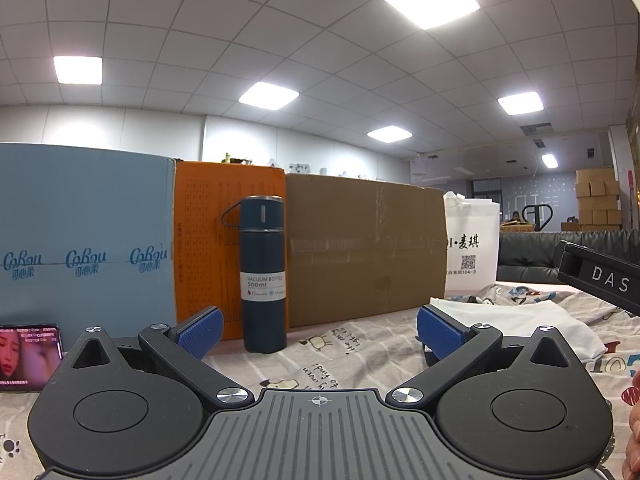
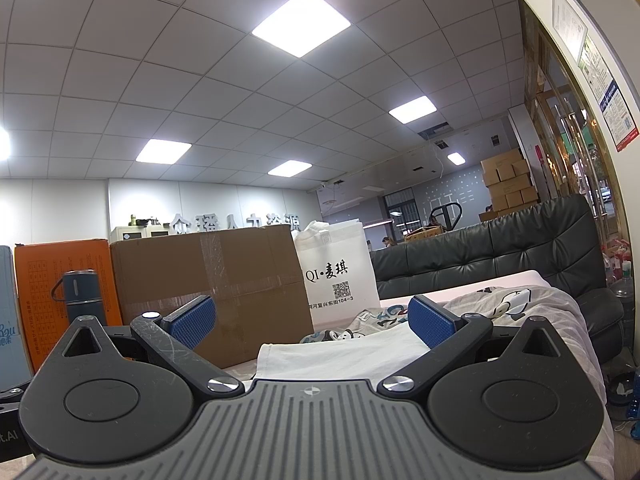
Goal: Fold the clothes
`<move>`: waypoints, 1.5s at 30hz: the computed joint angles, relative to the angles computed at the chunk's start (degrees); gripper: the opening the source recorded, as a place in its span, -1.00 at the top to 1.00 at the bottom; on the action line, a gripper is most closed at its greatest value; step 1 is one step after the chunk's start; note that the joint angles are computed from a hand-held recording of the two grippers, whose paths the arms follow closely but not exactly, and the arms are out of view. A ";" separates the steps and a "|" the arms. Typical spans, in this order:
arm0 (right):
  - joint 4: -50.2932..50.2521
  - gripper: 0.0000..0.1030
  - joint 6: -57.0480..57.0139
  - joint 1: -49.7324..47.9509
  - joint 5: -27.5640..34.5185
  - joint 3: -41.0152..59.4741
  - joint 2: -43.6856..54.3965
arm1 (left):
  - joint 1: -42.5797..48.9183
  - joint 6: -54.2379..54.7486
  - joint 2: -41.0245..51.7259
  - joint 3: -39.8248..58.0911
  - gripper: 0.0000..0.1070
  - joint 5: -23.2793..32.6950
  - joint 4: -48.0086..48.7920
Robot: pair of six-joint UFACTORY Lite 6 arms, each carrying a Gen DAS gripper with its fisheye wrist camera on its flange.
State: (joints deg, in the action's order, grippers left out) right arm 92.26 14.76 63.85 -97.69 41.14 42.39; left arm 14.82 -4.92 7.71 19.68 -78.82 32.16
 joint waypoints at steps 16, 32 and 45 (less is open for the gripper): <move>-0.04 -1.00 -0.16 0.01 0.21 -0.16 -0.22 | -0.12 0.04 0.17 0.15 -0.93 -0.08 -0.25; -0.71 -1.00 0.31 -0.89 0.77 -0.45 -0.72 | 0.02 -0.50 -0.46 0.04 -0.93 0.71 -0.06; -0.81 -1.00 0.71 -1.06 0.71 -0.59 -0.62 | 0.07 -0.55 -0.43 0.05 -0.93 0.76 -0.05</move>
State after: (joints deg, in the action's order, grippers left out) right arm 91.45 15.47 62.79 -96.98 40.55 41.77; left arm 14.90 -5.47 7.29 19.73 -78.06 32.10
